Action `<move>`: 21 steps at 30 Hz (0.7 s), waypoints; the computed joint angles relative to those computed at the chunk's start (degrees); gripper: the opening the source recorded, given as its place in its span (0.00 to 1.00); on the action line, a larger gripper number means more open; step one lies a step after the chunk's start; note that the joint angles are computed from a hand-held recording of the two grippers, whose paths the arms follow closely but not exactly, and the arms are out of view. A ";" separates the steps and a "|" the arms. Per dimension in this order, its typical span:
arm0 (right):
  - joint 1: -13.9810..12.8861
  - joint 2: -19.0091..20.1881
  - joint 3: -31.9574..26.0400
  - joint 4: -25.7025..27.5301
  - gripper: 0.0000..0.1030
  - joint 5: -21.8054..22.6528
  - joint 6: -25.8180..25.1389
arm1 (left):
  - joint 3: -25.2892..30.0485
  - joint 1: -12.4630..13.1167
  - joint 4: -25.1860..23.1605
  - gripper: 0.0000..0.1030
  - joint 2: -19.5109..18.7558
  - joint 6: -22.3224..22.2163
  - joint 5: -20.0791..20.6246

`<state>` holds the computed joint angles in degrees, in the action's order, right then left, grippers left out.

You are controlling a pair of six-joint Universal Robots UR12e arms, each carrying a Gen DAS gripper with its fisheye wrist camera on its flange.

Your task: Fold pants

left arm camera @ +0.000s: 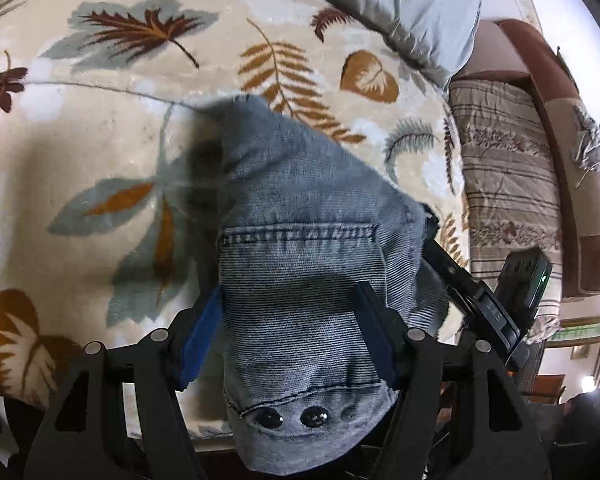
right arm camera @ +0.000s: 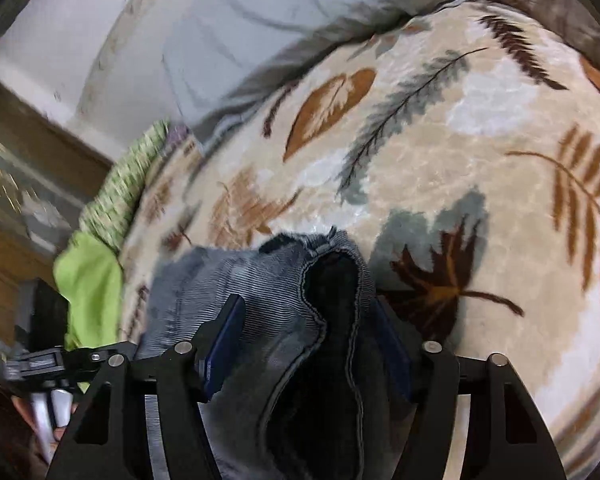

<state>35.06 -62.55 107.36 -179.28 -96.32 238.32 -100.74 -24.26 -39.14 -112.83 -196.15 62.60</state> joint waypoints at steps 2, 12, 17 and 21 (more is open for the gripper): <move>0.27 0.19 -1.42 4.34 0.24 -0.94 -3.03 | 0.17 -0.65 0.54 0.64 -0.09 0.12 1.73; 1.29 -0.58 -3.65 14.30 0.07 -6.46 -12.58 | -1.16 -3.10 6.22 0.68 -0.46 -0.02 11.33; 0.20 0.12 -1.77 10.51 0.12 -4.00 -9.93 | -1.15 -3.45 7.50 0.75 -1.10 -0.04 12.74; -0.48 -0.34 -0.54 7.32 0.20 -1.60 -7.36 | -1.03 -3.69 6.93 0.74 -0.62 -0.45 14.09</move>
